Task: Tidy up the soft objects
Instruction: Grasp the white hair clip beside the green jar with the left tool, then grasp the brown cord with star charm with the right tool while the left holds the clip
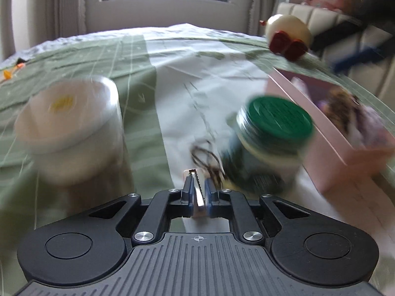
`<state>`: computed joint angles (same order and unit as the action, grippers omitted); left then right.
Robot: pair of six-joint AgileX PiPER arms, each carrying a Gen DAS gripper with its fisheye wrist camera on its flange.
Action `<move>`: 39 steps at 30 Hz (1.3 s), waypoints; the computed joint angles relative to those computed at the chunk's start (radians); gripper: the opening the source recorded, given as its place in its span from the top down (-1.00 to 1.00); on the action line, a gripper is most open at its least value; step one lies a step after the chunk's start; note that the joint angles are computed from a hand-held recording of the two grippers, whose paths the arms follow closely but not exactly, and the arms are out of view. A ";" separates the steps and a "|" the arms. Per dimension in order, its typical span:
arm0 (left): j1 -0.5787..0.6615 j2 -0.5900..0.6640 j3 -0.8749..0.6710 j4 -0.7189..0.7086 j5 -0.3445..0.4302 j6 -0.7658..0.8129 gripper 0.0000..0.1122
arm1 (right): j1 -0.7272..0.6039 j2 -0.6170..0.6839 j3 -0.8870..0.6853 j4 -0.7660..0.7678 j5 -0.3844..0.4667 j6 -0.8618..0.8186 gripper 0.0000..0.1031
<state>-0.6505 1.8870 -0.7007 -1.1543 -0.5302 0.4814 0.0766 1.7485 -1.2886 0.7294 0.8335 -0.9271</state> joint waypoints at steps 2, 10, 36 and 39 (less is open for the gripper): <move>-0.058 -0.036 0.061 -0.032 -0.025 -0.006 0.78 | 0.072 0.051 -0.065 -0.085 0.000 0.105 -0.44; -0.146 -0.180 0.320 0.020 -0.110 -0.209 0.78 | 0.362 0.141 -0.163 -0.418 -0.058 0.306 -0.03; -0.093 -0.196 0.465 0.388 -0.223 -0.650 0.83 | 0.472 0.126 -0.161 -0.648 -0.011 0.554 0.94; -0.138 -0.254 0.437 0.232 -0.183 -0.492 0.86 | 0.425 0.005 -0.100 -0.557 -0.008 0.461 0.94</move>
<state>-0.7886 1.6327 -0.2639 -0.9224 -0.7128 -0.0108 0.5019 1.7536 -1.3886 0.1729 0.8257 -0.4659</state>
